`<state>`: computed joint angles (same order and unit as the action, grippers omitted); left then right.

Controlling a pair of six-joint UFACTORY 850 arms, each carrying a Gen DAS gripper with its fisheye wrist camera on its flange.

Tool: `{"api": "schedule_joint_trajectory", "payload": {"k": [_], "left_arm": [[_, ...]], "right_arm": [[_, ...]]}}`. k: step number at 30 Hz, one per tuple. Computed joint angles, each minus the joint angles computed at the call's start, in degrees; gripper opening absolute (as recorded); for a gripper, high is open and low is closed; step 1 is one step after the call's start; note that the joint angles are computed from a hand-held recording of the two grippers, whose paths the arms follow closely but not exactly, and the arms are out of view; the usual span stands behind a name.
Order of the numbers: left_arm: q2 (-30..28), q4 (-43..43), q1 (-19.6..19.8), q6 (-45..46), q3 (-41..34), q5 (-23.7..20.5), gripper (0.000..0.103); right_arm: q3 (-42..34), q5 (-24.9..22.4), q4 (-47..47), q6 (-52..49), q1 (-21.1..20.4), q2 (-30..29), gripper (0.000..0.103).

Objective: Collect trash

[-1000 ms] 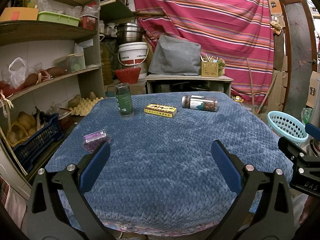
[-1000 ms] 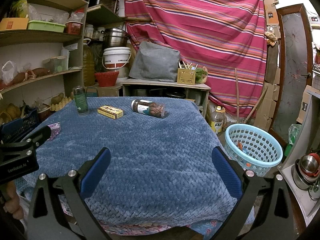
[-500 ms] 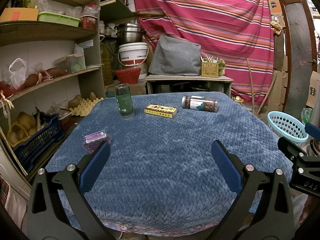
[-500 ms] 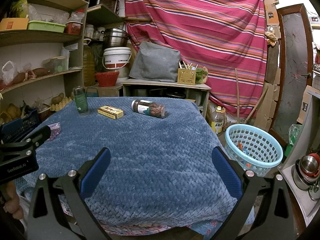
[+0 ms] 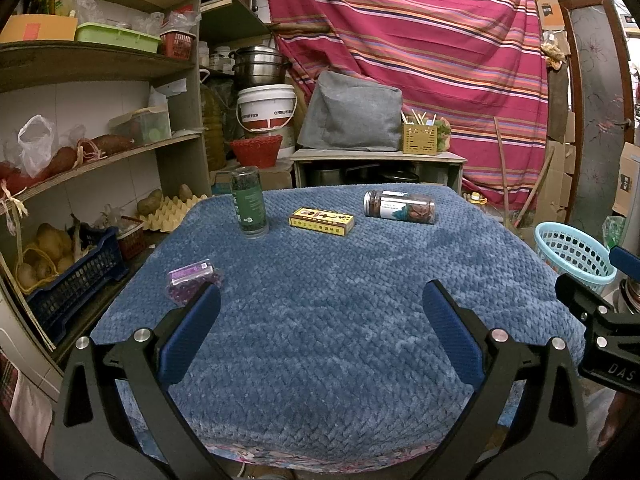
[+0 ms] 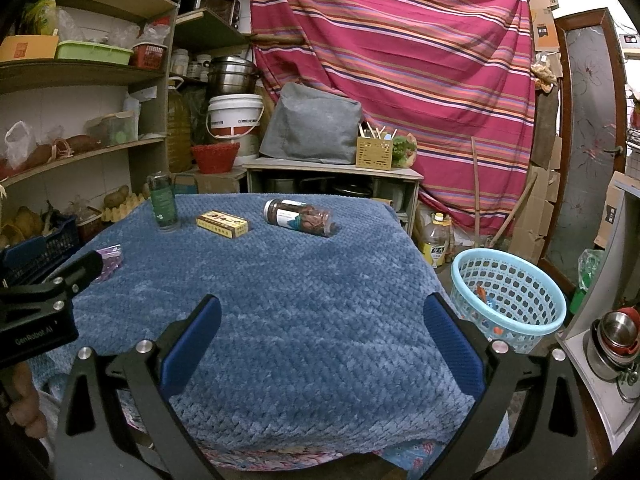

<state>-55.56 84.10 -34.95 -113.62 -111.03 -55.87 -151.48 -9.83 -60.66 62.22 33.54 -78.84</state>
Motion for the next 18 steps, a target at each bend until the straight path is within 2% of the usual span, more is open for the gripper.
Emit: {"api": "schedule_joint_trajectory", "payload": {"k": [11,18], "left_arm": [[0.0,0.0,0.0,0.0,0.0,-0.1,0.098],[0.0,0.0,0.0,0.1,0.0,0.0,0.098]], "right_arm": [[-0.8,-0.2,2.0,-1.9,0.0,-0.4,0.099],[1.1,0.3,-2.6,2.8,0.0,0.6,0.099]]}}
